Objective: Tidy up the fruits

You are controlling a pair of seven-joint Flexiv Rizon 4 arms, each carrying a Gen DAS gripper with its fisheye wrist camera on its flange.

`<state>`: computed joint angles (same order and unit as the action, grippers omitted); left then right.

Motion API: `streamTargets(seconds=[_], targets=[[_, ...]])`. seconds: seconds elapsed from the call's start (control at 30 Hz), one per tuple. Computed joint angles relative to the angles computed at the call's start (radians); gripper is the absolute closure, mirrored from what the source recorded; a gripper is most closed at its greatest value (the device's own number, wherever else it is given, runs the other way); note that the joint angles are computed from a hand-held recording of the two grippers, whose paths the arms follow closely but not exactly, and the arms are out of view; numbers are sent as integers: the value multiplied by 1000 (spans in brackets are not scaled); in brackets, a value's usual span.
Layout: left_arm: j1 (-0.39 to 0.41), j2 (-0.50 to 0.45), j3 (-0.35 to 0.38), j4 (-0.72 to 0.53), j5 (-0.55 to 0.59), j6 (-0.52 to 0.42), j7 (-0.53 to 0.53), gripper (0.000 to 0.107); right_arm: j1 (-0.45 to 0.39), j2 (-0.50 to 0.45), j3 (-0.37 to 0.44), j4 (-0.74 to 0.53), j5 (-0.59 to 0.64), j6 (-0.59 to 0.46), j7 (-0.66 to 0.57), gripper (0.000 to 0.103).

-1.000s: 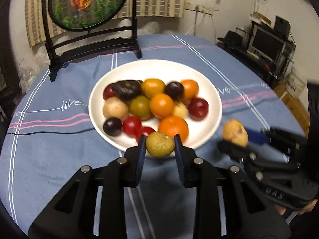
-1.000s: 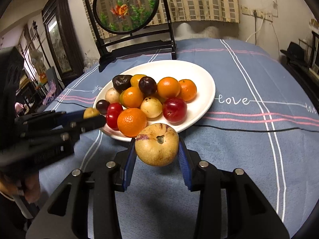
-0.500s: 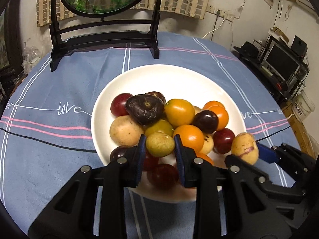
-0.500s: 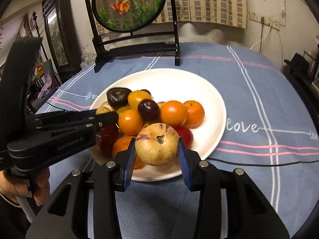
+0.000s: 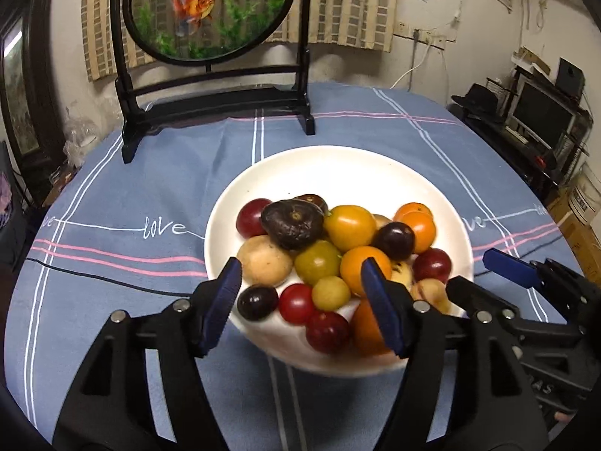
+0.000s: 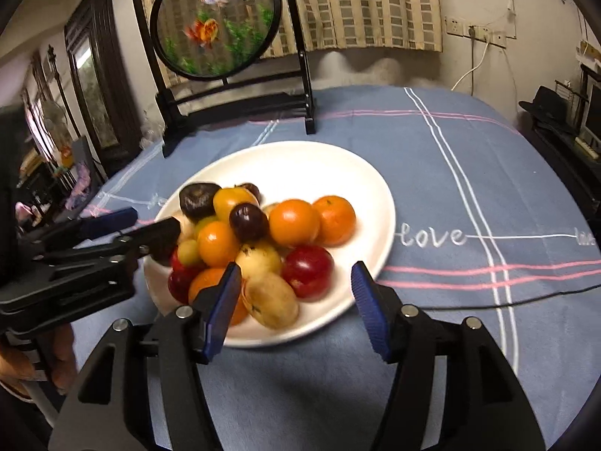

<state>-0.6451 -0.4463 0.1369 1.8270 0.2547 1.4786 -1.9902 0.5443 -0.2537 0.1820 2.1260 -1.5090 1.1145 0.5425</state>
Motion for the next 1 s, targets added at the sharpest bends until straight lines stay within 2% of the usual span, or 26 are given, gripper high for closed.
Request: streamTargets(seconds=[0.1, 0.2, 0.5, 0.57, 0.6, 0.67, 0.7, 0.73, 0.83, 1.0], targets=[[17, 27, -27, 41, -9, 9, 18, 39, 15, 11, 11, 3, 12, -20, -33, 38], [-11, 47, -2, 67, 16, -4, -8, 36, 31, 21, 24, 8, 42, -49, -70, 38], [2, 105, -27, 170, 41, 20, -61, 33, 59, 58, 51, 56, 117, -88, -73, 36], [-23, 118, -1, 174, 72, 17, -93, 30, 69, 64, 58, 61, 143, -110, -84, 36], [-33, 121, 11, 172, 90, 14, -111, 28, 74, 67, 62, 64, 155, -120, -84, 33], [-65, 127, 45, 160, 147, 2, -164, 23, 82, 75, 65, 69, 169, -139, -74, 17], [-69, 131, 48, 157, 169, -4, -181, 23, 87, 80, 66, 72, 165, -153, -59, 5], [-66, 138, 44, 159, 189, -3, -192, 23, 92, 85, 66, 75, 155, -171, -41, 1], [-69, 148, 42, 153, 247, -25, -245, 21, 99, 89, 78, 77, 189, -202, -59, 1], [-24, 160, -8, 159, 287, -48, -294, 16, 114, 92, 89, 77, 238, -237, -88, 1]])
